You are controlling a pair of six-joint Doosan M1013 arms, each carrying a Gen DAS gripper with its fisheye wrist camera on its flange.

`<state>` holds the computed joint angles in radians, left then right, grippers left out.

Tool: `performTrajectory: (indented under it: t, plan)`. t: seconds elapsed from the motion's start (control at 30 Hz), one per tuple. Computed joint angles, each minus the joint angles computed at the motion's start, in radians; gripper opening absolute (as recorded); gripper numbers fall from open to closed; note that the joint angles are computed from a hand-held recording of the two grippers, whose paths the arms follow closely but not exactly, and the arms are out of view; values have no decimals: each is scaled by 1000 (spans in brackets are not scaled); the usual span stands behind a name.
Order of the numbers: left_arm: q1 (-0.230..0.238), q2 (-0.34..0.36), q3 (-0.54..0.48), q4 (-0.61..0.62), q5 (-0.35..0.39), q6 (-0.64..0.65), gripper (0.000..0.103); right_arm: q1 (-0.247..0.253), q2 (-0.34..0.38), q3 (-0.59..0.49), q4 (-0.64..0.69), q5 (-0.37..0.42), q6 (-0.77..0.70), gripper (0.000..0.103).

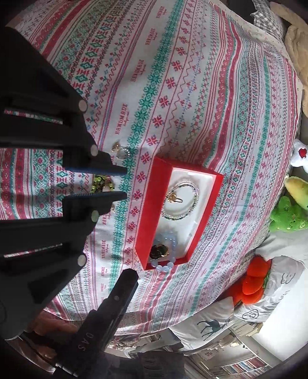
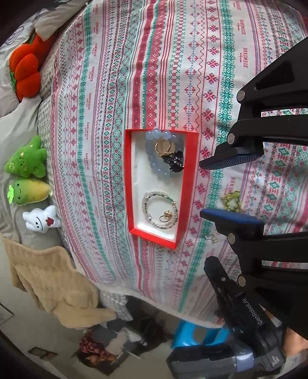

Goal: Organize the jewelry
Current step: 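Open right tool to drop the black bead piece into the box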

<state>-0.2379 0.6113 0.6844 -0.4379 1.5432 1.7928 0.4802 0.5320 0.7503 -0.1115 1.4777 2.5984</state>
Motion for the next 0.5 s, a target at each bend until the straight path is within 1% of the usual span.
performTrajectory:
  t: [0.2, 0.33, 0.43, 0.5]
  plan:
    - [-7, -16, 41, 30, 26, 45, 13, -7, -5, 26, 26, 62, 0, 36]
    - [-14, -17, 55, 38, 40, 43, 13, -12, -7, 30, 29, 72, 12, 36]
    - [-25, -21, 70, 62, 39, 54, 13, -12, 1, 18, 34, 84, 10, 40]
    - [-35, -18, 70, 82, 44, 48, 18, -12, 6, 12, 40, 87, 9, 43]
